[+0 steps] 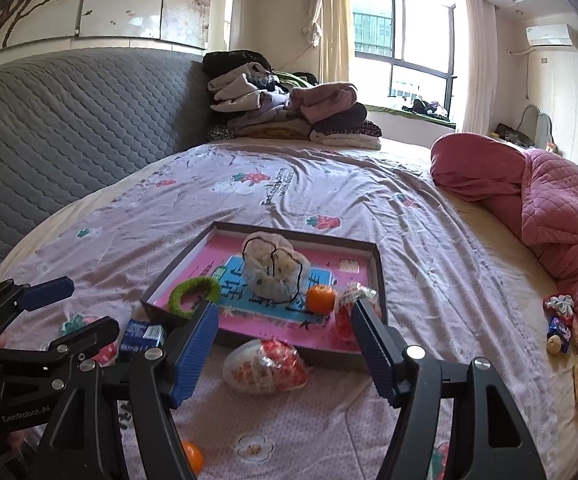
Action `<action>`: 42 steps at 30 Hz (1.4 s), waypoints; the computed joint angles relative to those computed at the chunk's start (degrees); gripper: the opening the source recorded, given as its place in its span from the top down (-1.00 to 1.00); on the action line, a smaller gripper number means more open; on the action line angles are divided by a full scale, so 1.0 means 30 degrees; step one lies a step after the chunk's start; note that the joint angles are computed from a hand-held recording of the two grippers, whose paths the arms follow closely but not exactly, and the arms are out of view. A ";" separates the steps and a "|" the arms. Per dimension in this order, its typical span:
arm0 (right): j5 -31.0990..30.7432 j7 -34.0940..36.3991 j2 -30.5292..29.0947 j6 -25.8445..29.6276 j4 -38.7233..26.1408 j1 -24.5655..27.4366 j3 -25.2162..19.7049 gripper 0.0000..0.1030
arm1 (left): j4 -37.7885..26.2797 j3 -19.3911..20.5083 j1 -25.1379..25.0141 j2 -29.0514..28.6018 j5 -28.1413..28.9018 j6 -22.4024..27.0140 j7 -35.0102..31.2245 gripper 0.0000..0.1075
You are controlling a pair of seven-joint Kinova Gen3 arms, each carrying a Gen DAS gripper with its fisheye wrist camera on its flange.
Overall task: Organize objects
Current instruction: 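Withdraw both open tools from the tray toward the walnut and orange on the bed, then move left tool to the walnut while right tool approaches the mandarin orange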
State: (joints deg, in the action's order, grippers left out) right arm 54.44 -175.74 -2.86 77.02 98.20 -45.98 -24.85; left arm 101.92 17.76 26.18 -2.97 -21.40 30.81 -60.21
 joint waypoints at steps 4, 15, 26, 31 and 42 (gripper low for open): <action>-0.0116 -0.0177 0.0088 0.0089 0.0089 -0.0180 -0.0115 -0.32 | 0.0117 -0.0038 0.0040 -0.0024 0.0267 0.0125 -0.0300 -0.41; -0.0278 -0.0203 0.0225 0.0212 0.0138 -0.0589 -0.0139 -0.33 | 0.0264 -0.0241 -0.0098 0.0129 0.0954 0.0427 -0.0963 -0.41; -0.0542 -0.0282 0.0449 0.0147 0.0214 -0.0903 -0.0038 -0.33 | 0.0353 -0.0844 -0.0240 0.0342 0.2816 0.1006 -0.3057 -0.41; -0.0613 -0.0350 0.0544 0.0168 0.0271 -0.1118 -0.0037 -0.32 | 0.0613 -0.0859 -0.0284 0.0247 0.3255 0.1090 -0.3755 -0.41; -0.0986 -0.0291 0.0837 0.0265 0.0393 -0.1570 0.0039 -0.33 | 0.0823 -0.0987 -0.0376 0.0384 0.4796 0.1439 -0.5460 -0.41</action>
